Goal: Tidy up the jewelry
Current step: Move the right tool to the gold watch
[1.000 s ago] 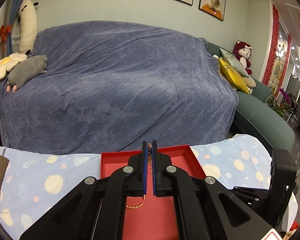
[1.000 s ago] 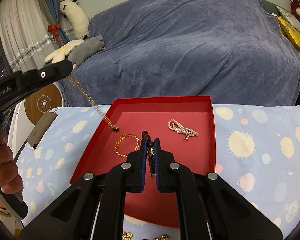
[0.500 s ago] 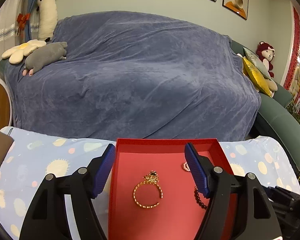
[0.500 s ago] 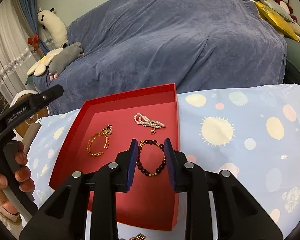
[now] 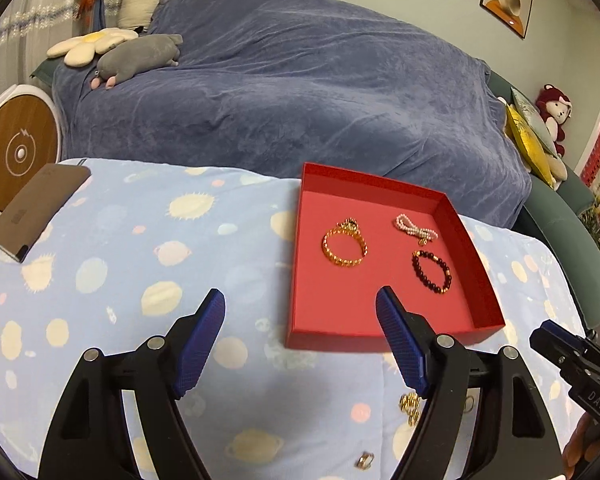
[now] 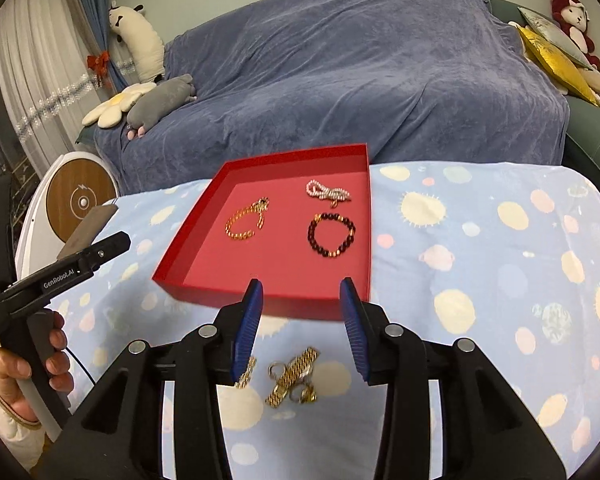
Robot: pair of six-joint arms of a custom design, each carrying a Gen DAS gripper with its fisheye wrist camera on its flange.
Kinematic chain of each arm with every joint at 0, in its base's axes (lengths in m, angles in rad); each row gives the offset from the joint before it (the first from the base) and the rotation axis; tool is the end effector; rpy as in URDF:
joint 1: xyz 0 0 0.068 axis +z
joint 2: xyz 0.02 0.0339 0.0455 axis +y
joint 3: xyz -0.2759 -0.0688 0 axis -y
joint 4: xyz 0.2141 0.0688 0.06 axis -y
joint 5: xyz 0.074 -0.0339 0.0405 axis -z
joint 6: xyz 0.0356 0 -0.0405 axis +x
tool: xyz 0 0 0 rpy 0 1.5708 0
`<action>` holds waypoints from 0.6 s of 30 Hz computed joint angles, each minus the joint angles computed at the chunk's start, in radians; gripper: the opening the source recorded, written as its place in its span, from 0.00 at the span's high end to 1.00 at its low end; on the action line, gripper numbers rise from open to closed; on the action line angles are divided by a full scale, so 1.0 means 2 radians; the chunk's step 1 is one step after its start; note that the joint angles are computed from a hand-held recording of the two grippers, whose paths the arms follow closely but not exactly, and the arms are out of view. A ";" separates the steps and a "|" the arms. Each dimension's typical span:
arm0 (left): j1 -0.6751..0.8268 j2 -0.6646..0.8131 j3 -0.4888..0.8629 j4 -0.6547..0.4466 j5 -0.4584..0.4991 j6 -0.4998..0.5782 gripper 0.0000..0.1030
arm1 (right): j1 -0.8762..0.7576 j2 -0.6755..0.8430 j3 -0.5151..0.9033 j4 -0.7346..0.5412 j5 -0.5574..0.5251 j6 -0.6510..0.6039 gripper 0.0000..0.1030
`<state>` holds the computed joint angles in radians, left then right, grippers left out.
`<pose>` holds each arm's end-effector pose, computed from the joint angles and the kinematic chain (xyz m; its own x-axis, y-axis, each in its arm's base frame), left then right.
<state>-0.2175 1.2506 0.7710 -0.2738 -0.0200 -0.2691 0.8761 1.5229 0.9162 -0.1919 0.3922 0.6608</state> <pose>0.2254 -0.0491 0.2548 -0.6975 -0.1181 -0.7068 0.0167 0.9834 -0.1807 0.1970 0.2152 0.2397 -0.6930 0.0543 -0.7189 -0.1442 0.9666 0.2120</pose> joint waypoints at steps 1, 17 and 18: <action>-0.006 -0.015 -0.011 -0.006 -0.007 0.000 0.27 | 0.012 -0.004 -0.010 -0.001 0.005 0.010 0.63; -0.106 -0.072 -0.127 -0.008 -0.061 -0.034 0.27 | 0.053 0.050 -0.066 0.045 0.010 0.068 0.75; -0.103 -0.070 -0.126 -0.008 -0.058 -0.034 0.27 | 0.052 0.051 -0.066 0.049 0.005 0.063 0.75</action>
